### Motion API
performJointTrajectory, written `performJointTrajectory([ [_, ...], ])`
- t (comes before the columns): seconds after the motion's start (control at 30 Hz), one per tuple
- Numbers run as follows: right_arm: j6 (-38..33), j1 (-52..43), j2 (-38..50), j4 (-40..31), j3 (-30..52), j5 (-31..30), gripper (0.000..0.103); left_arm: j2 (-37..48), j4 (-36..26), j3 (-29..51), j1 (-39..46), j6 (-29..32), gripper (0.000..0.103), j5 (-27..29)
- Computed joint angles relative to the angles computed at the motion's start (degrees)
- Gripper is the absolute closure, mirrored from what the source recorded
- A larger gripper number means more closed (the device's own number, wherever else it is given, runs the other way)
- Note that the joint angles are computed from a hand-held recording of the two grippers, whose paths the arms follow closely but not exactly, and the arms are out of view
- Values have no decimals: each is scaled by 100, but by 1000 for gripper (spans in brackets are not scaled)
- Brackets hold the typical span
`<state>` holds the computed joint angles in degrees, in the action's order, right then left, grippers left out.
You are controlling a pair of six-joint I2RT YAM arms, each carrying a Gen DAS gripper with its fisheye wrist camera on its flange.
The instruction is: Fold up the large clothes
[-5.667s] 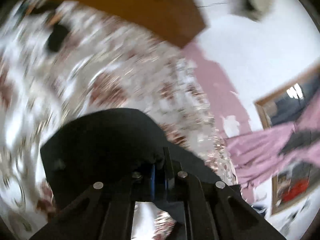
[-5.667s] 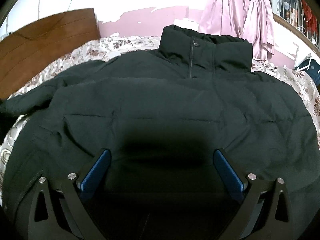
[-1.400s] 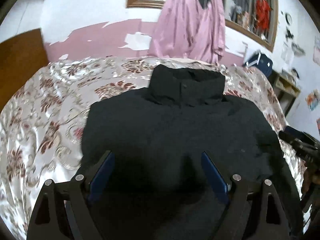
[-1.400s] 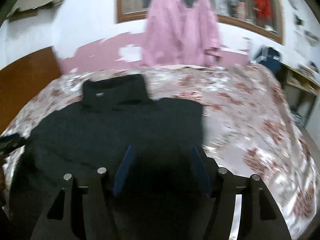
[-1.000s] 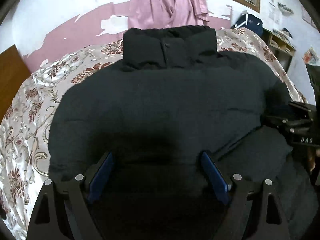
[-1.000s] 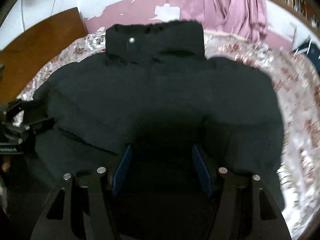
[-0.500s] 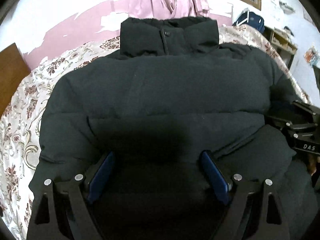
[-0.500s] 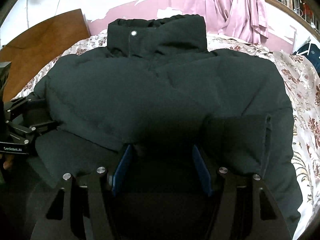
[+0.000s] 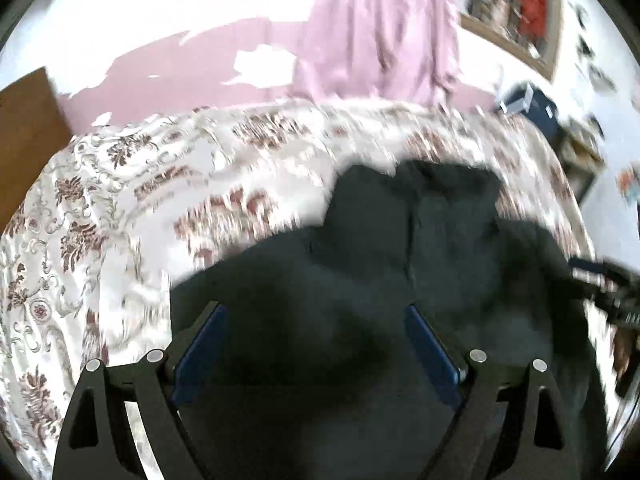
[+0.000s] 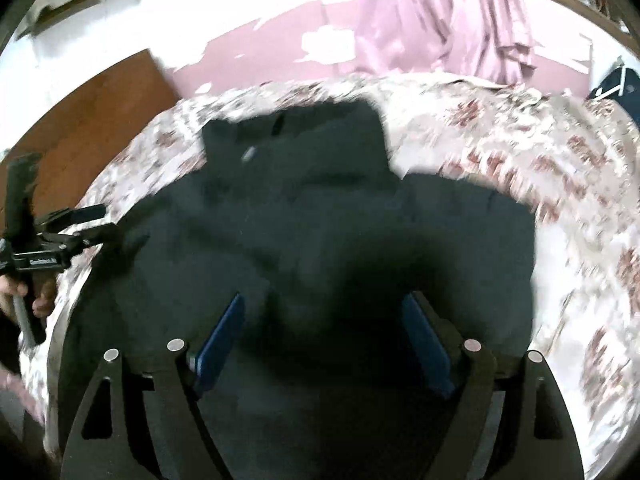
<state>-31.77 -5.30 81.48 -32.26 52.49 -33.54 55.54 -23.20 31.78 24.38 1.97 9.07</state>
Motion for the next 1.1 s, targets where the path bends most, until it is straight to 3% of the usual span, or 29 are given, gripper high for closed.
performJointTrajectory([
  [0.13, 1375, 613, 992, 111, 1284, 545, 25, 1313, 371, 867, -276, -287, 14, -81],
  [0.3, 2855, 950, 2190, -238, 2745, 380, 26, 2598, 358, 1806, -827, -199, 16, -790],
  [0.47, 2898, 1414, 2607, -145, 3047, 868, 28, 3240, 62, 2351, -1120, -374, 41, -1408],
  [0.53, 2888, 1541, 2735, -153, 3203, 1133, 34, 3435, -71, 2531, -1114, -578, 60, -1414],
  [0.57, 2892, 1621, 2826, -77, 3257, 1250, 43, 3495, -82, 2585, -1078, -708, 66, -1335],
  [0.63, 2956, 1673, 2971, -150, 3498, 1369, 58, 3454, 71, 2523, -1012, -894, 94, -1096],
  [0.67, 3041, 1665, 3051, -136, 3593, 1355, 67, 3395, 165, 2458, -969, -1029, 94, -985],
  [0.77, 3204, 1547, 2938, 83, 3422, 1187, 90, 3245, 386, 2245, -768, -1221, 97, -695],
  [0.8, 3215, 1508, 2887, 183, 3328, 1124, 93, 3116, 507, 2090, -596, -1275, 97, -474],
  [0.93, 2911, 1163, 2359, 920, 2418, 677, 98, 2772, 692, 1617, 31, -1178, 97, 558],
  [1.1, 2272, 784, 1775, 1623, 1288, 262, 100, 2160, 894, 709, 97, -474, 98, 615],
])
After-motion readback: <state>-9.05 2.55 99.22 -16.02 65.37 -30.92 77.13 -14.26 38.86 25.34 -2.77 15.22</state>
